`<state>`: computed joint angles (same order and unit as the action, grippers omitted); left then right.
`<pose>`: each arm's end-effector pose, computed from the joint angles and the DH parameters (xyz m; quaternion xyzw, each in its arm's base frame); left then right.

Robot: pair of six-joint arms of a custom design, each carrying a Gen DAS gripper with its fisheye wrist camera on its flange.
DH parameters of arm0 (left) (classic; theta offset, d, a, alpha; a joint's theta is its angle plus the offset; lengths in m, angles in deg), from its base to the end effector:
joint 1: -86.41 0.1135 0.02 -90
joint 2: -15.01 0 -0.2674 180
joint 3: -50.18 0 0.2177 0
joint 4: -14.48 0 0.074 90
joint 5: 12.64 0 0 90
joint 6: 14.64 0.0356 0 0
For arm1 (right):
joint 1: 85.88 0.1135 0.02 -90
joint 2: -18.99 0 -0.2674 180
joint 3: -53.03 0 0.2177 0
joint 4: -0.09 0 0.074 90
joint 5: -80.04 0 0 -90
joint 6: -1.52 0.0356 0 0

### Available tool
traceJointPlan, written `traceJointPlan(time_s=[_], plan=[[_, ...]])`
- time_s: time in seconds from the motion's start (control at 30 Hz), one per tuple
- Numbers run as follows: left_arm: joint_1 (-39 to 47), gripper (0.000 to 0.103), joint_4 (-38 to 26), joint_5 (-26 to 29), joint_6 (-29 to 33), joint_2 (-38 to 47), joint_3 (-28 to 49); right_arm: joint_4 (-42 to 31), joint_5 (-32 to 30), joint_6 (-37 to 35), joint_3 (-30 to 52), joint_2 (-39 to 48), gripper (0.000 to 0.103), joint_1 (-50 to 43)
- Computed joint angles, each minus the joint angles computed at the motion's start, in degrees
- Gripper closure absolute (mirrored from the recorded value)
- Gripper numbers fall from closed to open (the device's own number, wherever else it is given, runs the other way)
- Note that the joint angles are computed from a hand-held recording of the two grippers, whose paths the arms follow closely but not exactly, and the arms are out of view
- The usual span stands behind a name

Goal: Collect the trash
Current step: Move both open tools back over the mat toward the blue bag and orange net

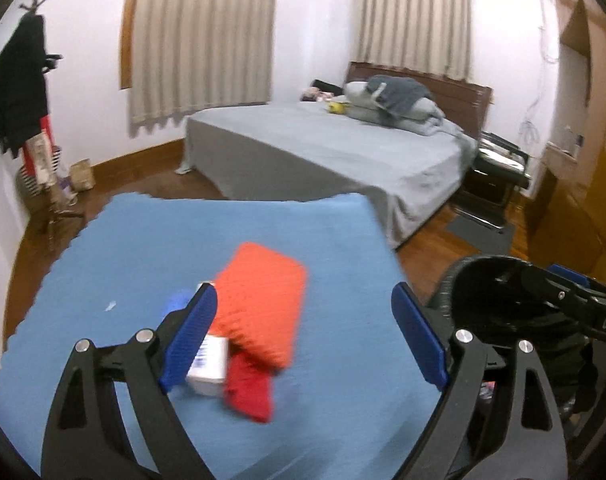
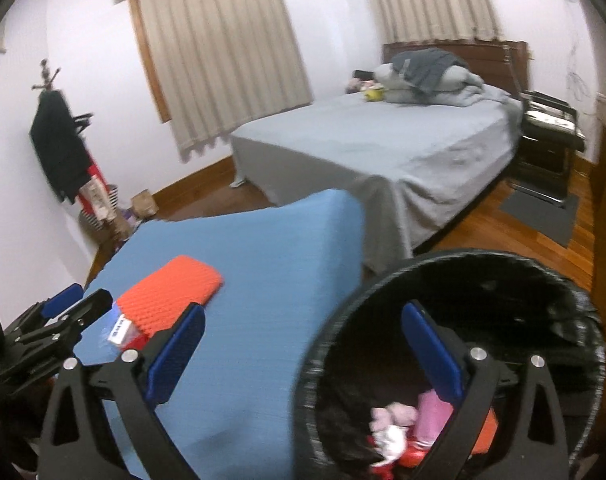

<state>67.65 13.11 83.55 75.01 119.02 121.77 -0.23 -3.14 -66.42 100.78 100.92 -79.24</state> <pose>0.3391 -0.1192 0.1954 0.1660 0.8654 -0.1250 0.4560 0.2515 0.0250 0.1940 0.1460 0.8717 0.0642 0.4633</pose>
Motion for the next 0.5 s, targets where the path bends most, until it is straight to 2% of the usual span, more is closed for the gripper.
traceJointPlan(time_s=[0.5], plan=[[13.08, 0.017, 0.01, 2.79, 3.88, 2.25, -0.07, 1.93, 3.09, 0.68, 14.23, 18.57, 0.006, 13.06]])
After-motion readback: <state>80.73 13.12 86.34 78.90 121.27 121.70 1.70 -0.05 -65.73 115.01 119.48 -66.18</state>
